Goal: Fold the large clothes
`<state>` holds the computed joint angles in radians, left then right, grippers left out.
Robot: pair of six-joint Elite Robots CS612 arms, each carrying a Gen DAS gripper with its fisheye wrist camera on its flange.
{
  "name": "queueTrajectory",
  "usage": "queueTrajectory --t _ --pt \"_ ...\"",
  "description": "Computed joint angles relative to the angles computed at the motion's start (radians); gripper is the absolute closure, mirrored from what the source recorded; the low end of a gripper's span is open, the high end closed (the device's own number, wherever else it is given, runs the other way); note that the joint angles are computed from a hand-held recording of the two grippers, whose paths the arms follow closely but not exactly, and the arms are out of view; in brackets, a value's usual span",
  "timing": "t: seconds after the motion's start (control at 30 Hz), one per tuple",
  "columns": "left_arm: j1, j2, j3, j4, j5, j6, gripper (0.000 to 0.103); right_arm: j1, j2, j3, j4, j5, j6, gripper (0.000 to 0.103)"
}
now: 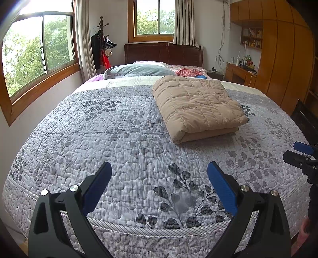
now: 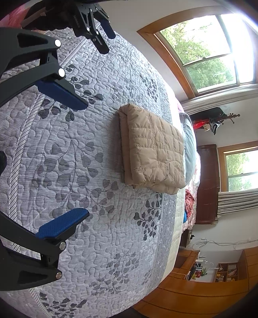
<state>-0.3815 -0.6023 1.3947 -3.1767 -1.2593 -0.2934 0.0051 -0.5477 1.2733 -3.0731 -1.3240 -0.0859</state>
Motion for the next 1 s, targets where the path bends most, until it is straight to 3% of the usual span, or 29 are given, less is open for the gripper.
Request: queueTrajectory --t 1.0 --pt "0.008 0.006 -0.010 0.011 -0.029 0.008 0.007 -0.004 0.008 -0.015 0.026 0.009 -0.022 0.004"
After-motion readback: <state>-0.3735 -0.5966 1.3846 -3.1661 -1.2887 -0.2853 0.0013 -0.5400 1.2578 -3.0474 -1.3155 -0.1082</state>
